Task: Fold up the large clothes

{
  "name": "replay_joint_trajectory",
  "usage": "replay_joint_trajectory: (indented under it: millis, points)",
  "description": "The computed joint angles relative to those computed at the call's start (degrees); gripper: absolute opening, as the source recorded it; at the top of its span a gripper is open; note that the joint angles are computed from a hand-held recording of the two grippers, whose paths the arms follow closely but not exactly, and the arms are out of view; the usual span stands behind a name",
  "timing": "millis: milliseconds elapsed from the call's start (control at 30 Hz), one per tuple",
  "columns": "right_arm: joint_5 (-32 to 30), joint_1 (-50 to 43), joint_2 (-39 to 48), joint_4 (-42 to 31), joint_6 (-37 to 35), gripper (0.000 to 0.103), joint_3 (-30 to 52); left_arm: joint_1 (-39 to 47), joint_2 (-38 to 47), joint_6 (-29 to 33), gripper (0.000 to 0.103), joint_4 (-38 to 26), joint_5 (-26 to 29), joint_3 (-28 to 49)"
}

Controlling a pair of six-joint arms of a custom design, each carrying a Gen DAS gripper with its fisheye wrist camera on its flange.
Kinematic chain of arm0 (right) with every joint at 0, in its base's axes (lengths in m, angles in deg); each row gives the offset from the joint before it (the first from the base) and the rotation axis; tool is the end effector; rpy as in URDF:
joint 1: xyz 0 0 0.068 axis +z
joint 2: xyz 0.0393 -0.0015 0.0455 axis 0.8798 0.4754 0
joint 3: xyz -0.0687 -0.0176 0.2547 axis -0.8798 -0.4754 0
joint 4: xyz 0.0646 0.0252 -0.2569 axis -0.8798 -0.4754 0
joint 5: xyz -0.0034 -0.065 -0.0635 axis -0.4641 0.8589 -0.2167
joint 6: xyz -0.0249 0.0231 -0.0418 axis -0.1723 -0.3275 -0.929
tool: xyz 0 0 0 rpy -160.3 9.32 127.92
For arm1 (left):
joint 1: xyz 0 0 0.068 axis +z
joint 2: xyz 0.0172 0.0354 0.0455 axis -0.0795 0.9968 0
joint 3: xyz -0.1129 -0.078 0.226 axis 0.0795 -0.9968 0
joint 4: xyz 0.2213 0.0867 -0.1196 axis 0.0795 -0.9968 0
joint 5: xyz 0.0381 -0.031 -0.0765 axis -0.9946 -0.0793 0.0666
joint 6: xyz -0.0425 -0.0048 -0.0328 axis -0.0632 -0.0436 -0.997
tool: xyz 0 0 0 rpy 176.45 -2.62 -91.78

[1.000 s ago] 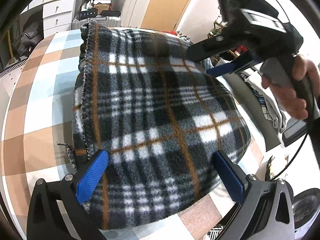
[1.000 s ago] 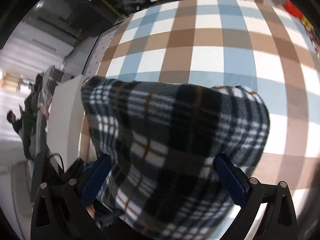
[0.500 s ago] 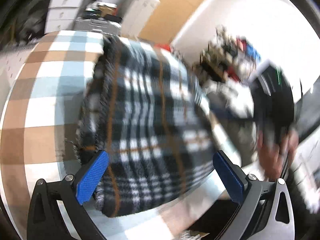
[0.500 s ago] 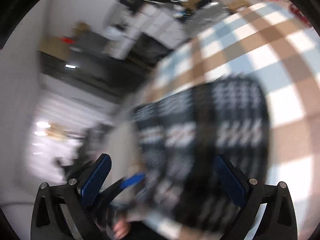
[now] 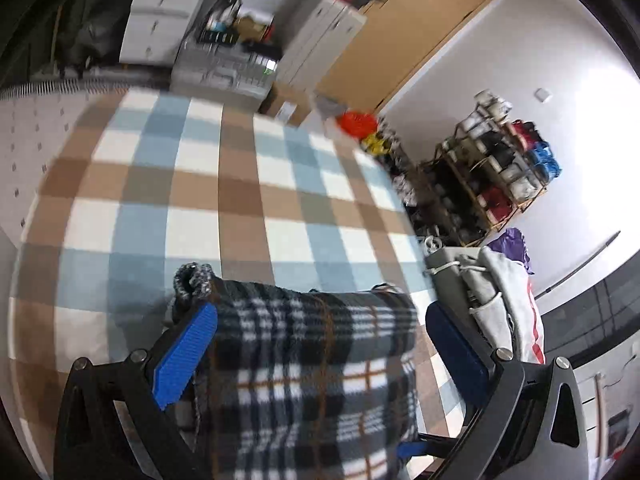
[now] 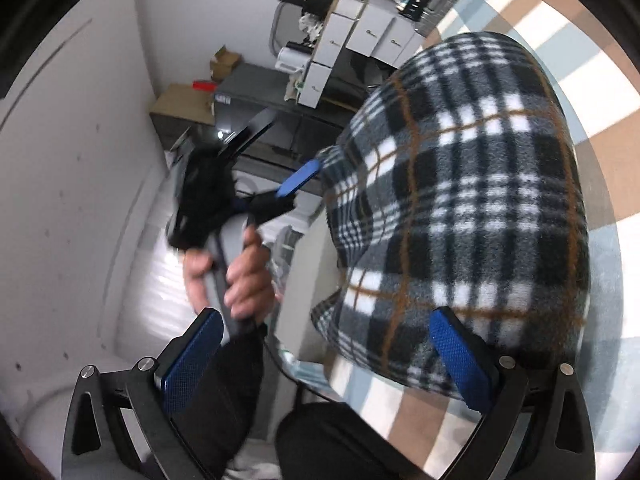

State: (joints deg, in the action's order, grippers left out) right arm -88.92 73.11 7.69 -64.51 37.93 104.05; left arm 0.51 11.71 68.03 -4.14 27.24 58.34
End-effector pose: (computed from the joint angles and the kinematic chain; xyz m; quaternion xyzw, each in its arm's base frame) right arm 0.3376 0.1029 0.3440 -0.1086 0.7774 0.6102 0.1073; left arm 0.2589 0.0054 0.3602 -0.0800 0.9130 -0.2678 0.2972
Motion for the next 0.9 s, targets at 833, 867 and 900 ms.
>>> replay_joint_trajectory:
  millis: [833,867,900]
  points:
    - [-3.53,-1.61,-1.69,4.98,5.84,0.103,-3.76,-6.85,0.79,1.83,0.101,-7.87,-3.23,-2.28]
    - [-3.38,-1.51,-1.47,4.13,5.07,0.103,-3.3,-6.81,1.5,2.2,0.101,-6.64,-4.69,-4.15]
    - [-3.33,-1.41,-1.11,3.12,3.93,0.103,-2.79,-6.2,1.15,2.83,0.101,-4.49,-4.27,-6.5]
